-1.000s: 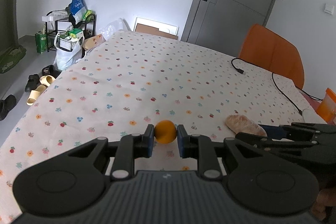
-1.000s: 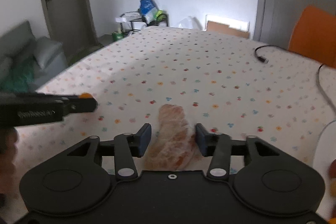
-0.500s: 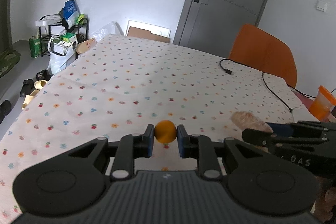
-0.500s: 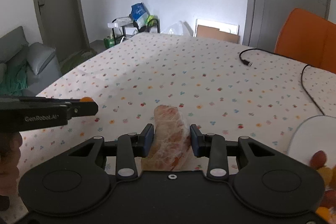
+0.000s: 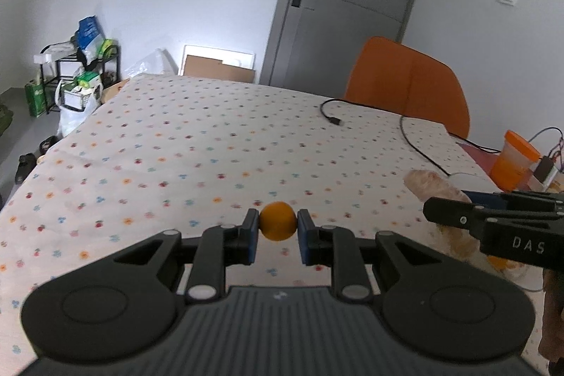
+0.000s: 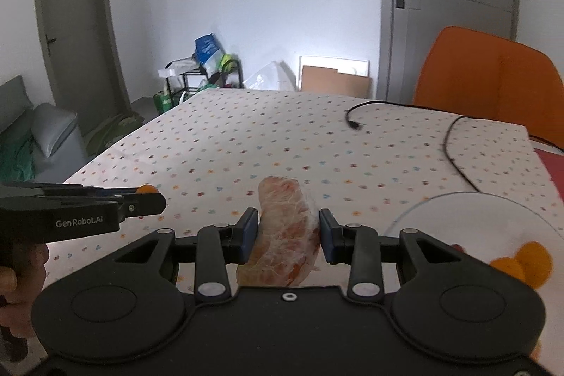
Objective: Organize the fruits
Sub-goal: 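Carry the mandarin in the left tool while the right tool carries the pomelo segment to the plate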
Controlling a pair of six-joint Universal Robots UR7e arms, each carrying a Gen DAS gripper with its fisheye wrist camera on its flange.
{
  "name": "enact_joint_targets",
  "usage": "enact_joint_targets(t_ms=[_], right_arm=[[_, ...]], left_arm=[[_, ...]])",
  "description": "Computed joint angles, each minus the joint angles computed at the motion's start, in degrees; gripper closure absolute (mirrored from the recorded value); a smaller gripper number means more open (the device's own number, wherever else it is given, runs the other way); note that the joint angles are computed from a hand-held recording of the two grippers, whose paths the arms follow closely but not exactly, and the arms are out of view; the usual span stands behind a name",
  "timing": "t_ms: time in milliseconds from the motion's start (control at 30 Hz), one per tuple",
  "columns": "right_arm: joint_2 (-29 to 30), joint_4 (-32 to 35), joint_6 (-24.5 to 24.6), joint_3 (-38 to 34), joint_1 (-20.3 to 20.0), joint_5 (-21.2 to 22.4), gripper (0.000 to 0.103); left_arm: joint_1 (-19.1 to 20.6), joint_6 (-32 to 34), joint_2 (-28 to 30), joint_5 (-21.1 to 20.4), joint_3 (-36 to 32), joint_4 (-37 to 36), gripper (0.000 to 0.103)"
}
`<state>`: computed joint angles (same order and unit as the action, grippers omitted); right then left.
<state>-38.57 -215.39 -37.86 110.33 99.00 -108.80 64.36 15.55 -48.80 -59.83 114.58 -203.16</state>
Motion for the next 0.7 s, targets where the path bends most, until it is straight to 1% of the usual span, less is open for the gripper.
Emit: enact_joint_targets(t_ms=[367, 700], right_arm=[[-3.8, -5.7, 1.0, 4.9, -1.7, 0.6, 0.068], [-6.6, -10.5, 1.8, 8.5, -4.1, 0.8, 0.068]], left_arm=[[-2.4, 0.5, 1.6, -0.8, 0.0, -0.1, 0.082], [-4.3, 0.8, 3.4, -1.6, -0.6, 0.5, 0.082]])
